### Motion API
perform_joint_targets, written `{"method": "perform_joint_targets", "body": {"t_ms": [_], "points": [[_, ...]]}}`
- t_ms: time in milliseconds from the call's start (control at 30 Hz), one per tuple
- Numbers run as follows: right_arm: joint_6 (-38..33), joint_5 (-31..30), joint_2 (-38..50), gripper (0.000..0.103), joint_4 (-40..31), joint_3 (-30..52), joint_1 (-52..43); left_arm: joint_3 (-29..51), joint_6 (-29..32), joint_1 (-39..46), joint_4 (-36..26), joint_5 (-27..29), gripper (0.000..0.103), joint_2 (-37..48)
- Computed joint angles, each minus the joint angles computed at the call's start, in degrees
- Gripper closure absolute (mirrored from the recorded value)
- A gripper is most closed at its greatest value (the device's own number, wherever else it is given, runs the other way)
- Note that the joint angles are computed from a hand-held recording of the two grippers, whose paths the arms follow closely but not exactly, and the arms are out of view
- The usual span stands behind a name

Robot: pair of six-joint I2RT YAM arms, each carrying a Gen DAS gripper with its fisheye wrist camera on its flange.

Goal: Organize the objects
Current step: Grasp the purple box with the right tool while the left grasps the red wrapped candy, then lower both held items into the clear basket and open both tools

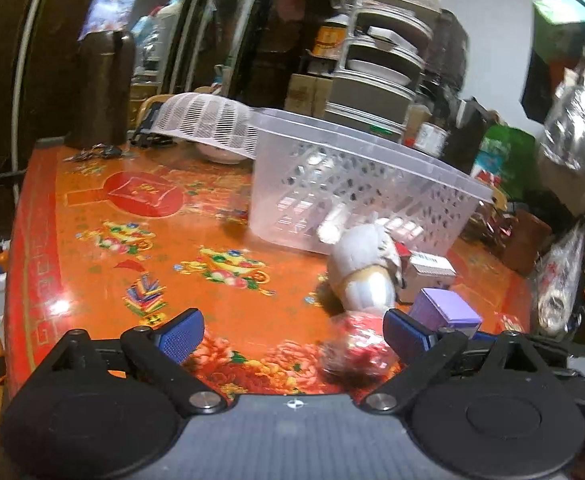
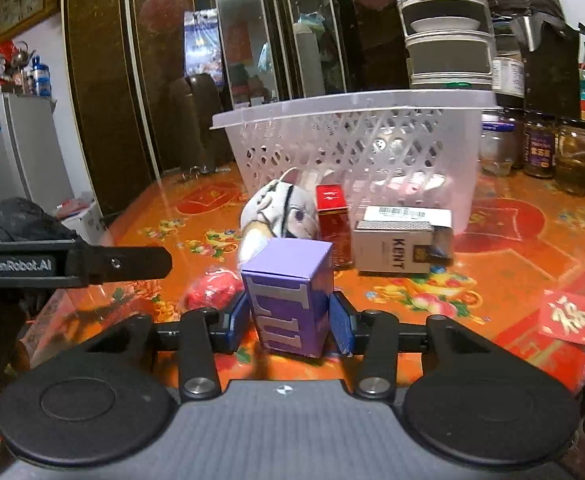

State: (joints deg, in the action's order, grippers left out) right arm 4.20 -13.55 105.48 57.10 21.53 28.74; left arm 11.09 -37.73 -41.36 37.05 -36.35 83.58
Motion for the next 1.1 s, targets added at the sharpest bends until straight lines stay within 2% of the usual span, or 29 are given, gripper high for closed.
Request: {"method": "perform_joint_targets", "body": {"t_ms": [300, 400, 467, 500, 633, 667, 767, 900, 1100], "points": [[-1.54, -1.53, -6.85, 0.056, 2.01, -7.77, -6.64, 9.63, 3.84, -1.59, -9.12, 3.69, 0.005, 6.02], [-1.53, -2.31, -7.56, 0.056, 3.23, -9.02, -8.23, 13.53, 4.59, -2.29, -11.46, 2.71, 0.008, 9.56], [-1.55, -3.18, -7.97, 0.056, 3.27, -9.29, -9.26, 16.07, 4.46, -2.25, -14.32, 2.26, 0.021, 11.49], [-1.56, -3.48, -7.95, 0.056, 3.52, -9.37, -9.61, 16.6, 4.2, -1.93, -14.94, 2.71, 0.024, 11.88], [-1.11, -5.3, -7.53, 0.056, 5.24, -9.86, -11.31, 16.49, 2.83, -1.67, -15.65, 2.41, 0.047, 11.77], [-0.89, -5.81, -7.29, 0.056, 5.48, -9.83, -11.57, 16.25, 2.78, -1.82, -15.36, 2.22, 0.051, 11.61], [-0.24, -7.95, -5.66, 0.056, 7.89, -10.16, -12.6, 13.35, 2.54, -2.33, -10.51, 1.74, 0.052, 10.07], [3.95, -10.07, 0.21, 0.056, 16.0, -10.14, -14.1, 9.26, 1.74, -3.91, -4.81, -2.04, 0.052, 7.25], [3.47, -9.06, 0.31, 0.056, 15.55, -9.61, -13.32, 5.31, 2.05, -5.11, 0.99, -4.18, 0.053, 4.13]]}}
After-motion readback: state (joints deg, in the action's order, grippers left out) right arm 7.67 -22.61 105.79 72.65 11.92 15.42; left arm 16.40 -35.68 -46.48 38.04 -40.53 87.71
